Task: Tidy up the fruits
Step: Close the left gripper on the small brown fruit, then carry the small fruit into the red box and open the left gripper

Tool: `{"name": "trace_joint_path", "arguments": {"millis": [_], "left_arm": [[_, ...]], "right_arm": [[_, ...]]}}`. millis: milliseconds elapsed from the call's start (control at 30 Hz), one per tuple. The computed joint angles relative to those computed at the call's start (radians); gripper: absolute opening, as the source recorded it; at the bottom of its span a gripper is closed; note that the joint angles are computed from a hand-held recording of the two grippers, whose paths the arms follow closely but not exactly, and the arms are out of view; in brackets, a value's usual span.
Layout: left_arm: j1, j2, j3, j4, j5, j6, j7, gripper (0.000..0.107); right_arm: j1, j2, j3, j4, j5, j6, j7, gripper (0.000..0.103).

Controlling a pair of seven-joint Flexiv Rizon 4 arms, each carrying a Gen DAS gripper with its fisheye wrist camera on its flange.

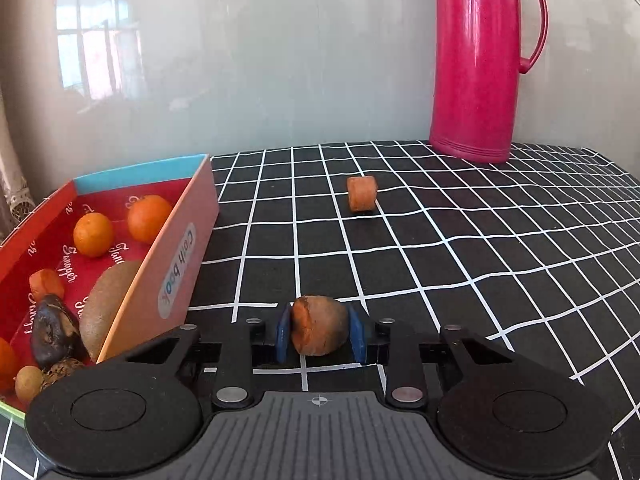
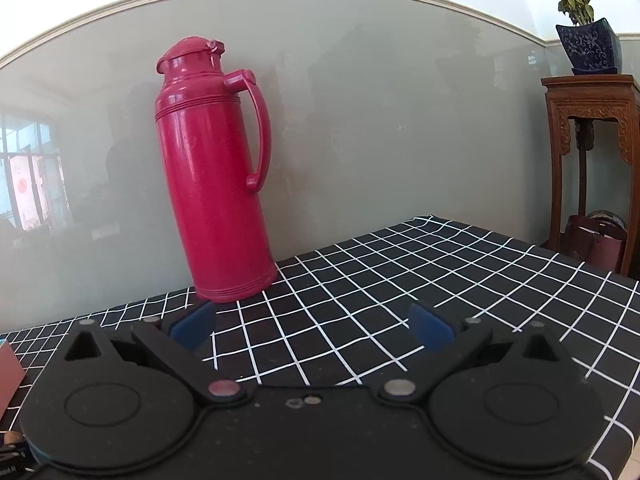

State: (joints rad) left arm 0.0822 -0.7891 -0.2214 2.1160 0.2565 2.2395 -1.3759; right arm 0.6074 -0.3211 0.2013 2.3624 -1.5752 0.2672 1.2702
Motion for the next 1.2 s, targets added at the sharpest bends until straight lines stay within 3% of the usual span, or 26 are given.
{"name": "trace_joint_path", "arguments": {"millis": [367, 667, 933, 1200], "left_arm": [[0.080, 0.022, -0.032, 0.037, 0.129, 0.094, -0.055, 0.031], [0.122, 0.058, 0.031, 0.058, 0.170, 0.235, -0.107, 0.031], [0.207, 0.083, 0.079, 0.041, 0.162, 0.179, -0.158, 0.031], [0.288, 0.077, 0.071, 0.009, 0.179, 0.104, -0.182, 0.031]], "right_arm": [[0.007, -0.008, -0.001, -0.020, 0.003, 0.007, -0.009, 0.103], [0.013, -0.042, -0.016, -0.077, -0.032, 0.042, -0.032, 0.103], [0.027, -0.086, -0.035, -0.148, -0.079, 0.083, -0.056, 0.103], [0.051, -0.133, -0.056, -0.224, -0.118, 0.114, -0.105, 0.103]]}}
